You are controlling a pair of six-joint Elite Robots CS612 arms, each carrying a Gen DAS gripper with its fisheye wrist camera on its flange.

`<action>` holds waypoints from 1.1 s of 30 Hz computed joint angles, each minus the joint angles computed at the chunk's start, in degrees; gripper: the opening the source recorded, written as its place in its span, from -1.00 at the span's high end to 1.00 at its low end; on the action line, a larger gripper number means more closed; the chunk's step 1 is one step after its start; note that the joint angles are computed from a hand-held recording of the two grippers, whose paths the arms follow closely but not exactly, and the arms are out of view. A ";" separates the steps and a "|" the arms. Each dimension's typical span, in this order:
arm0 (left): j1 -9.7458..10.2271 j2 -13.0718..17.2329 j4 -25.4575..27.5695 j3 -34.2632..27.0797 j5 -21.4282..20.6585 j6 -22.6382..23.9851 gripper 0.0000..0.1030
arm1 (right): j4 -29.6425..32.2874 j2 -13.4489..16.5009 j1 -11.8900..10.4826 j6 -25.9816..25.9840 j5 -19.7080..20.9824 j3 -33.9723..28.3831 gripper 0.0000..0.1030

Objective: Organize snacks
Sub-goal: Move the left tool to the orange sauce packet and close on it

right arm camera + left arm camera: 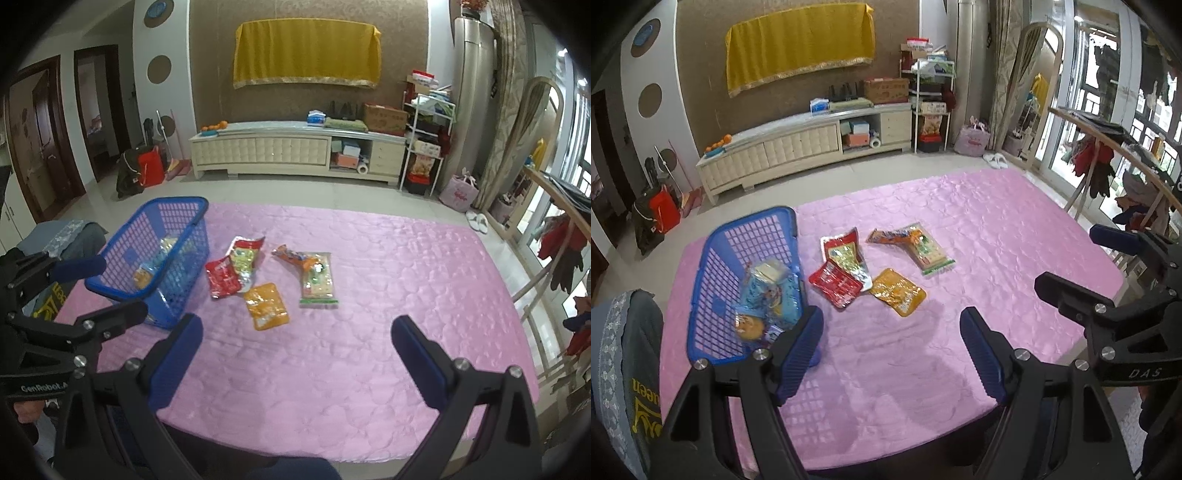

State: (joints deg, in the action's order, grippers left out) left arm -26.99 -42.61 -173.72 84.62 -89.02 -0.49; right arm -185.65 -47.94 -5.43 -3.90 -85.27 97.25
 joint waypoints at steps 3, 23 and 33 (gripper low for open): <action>-0.45 1.08 2.52 -1.70 0.73 -0.56 -0.45 | 0.80 0.68 -0.78 0.15 0.63 -0.58 -1.00; -0.62 11.97 19.81 -17.86 -2.32 -12.66 -0.45 | 10.41 9.80 -3.28 -5.43 2.04 -11.01 -1.00; -0.48 18.00 27.05 -26.53 -0.30 -15.75 -0.45 | 15.31 14.56 -3.24 -4.97 2.79 -17.06 -1.00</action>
